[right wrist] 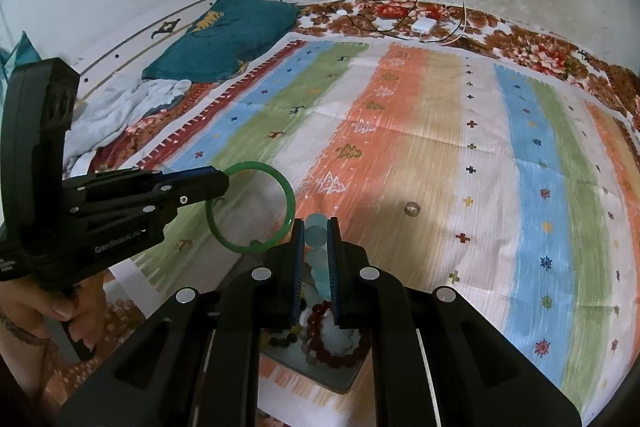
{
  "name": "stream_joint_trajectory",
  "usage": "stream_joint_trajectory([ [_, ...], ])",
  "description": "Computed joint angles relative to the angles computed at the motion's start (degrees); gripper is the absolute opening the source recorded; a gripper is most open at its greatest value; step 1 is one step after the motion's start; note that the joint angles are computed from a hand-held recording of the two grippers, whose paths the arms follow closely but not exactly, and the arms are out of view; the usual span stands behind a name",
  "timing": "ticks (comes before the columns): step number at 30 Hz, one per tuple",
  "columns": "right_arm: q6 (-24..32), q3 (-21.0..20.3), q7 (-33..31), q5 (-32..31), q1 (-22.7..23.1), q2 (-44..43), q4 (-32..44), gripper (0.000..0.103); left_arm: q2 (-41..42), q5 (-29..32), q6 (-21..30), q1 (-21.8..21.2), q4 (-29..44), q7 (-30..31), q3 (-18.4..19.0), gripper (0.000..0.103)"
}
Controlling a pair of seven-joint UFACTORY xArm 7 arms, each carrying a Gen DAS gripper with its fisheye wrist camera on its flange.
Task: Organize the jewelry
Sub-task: 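Lift the green bangle and light-blue bracelet and carry both over the tin, then open both tools to drop the bangle and blue bracelet into the tin, then close the left tool on the coiled gold ring while the right tool grasps the plain gold ring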
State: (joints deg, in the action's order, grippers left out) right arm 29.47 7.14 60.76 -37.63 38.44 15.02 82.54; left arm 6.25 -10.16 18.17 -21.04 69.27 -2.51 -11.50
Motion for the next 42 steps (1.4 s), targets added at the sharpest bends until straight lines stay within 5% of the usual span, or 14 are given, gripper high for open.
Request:
stream_joint_trajectory([
  [17, -1.9, 2.2, 2.0, 1.7, -1.0, -3.8, -7.1, 0.012, -4.4, 0.8, -0.8, -1.5, -6.2, 0.7, -0.3, 0.010],
  [27, -1.7, 2.8, -1.8, 5.4, -1.2, -2.9, -6.9, 0.012, -3.8, -5.3, 1.6, -1.9, -5.3, 5.9, -0.8, 0.010],
  [29, -1.3, 2.7, -1.8, 6.2, -1.3, -2.8, -7.0, 0.013, -3.3, -6.9, 3.1, -1.7, -4.6, 6.5, -0.8, 0.018],
  [32, 0.2, 1.8, 1.1, 5.0, -1.0, -3.0, -6.9, 0.036, -3.3, -2.1, 2.0, -2.0, -5.0, 2.4, -0.2, 0.026],
  [42, 0.4, 1.3, 2.2, 7.3, -3.7, -1.9, -6.0, 0.050, 0.6, -4.1, 5.4, -0.4, -0.8, 1.5, -0.2, 0.048],
])
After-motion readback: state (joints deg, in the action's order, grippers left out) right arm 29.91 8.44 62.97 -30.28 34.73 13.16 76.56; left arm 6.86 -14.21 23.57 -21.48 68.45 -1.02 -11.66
